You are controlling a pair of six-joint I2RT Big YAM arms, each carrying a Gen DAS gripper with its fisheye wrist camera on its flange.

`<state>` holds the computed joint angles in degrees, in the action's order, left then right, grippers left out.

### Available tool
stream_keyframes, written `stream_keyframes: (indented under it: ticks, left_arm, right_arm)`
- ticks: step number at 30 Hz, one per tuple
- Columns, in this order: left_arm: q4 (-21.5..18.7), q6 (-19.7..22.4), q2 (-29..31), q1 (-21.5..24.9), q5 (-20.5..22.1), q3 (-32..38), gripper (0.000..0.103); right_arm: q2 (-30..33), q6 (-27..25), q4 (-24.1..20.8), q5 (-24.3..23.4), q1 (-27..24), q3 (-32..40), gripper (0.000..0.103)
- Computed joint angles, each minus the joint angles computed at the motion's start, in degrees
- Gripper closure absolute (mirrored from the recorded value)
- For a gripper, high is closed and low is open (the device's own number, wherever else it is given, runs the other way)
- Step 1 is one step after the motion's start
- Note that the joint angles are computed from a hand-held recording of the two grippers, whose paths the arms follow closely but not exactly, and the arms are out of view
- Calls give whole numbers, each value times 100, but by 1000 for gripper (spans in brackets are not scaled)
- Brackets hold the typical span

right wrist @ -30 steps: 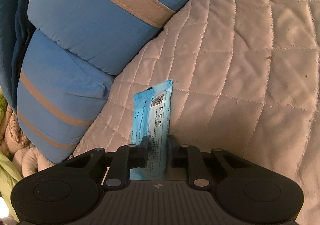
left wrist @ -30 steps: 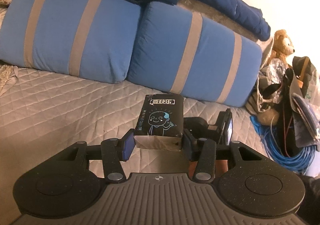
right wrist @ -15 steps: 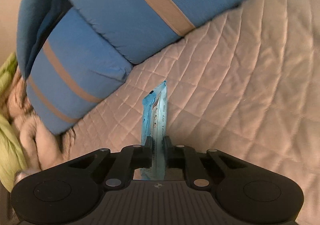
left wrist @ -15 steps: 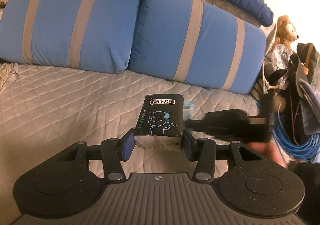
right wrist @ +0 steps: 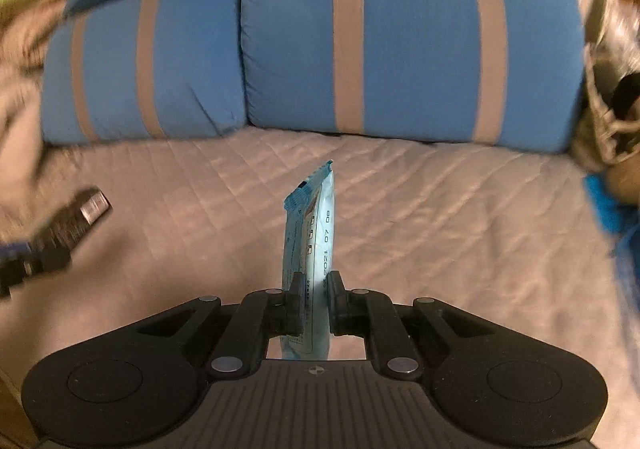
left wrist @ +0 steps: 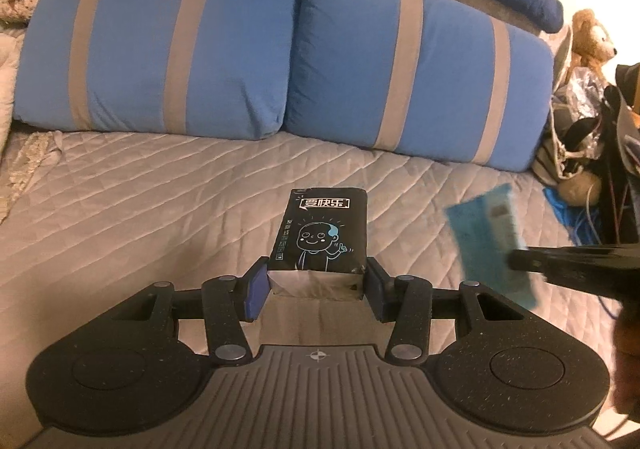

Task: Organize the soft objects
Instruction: 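Carry the cartoon box and blue wipes packet to the cardboard box with both tools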

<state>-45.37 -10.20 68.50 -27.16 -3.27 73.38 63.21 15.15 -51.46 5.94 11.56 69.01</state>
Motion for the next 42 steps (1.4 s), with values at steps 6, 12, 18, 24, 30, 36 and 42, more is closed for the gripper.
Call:
stream_keyframes:
  ticks: [6, 12, 18, 24, 30, 36, 42]
  left_arm:
    - [-194, 41, -353, -223, -189, -243, 55]
    - [-344, 178, -753, -572, -321, -535, 55]
    - [-628, -112, -1165, -869, -418, -791, 55]
    - [-953, -326, -1604, -1162, -473, -1021, 55]
    - [-1416, -580, -1953, -1519, -576, -1199, 55]
    - [-1961, -831, -2212, -1935, -688, -1329, 55]
    - [-2433, -1062, -2314, -2221, -722, -1399, 55]
  right_arm:
    - [-434, -133, -634, 829, 387, -89, 90]
    - [-903, -67, -1048, 1107, 630, -222, 90]
    - [-1364, 158, -1566, 1043, 776, -204, 90]
    - [-1787, 505, -2073, 1032, 1080, -84, 90]
    - [-2169, 1036, -2493, 1236, 1650, 44, 90]
    - [-2398, 1749, -2937, 1752, 2591, 186, 90]
    - [-2476, 2652, -3542, 2316, 3650, 314, 90]
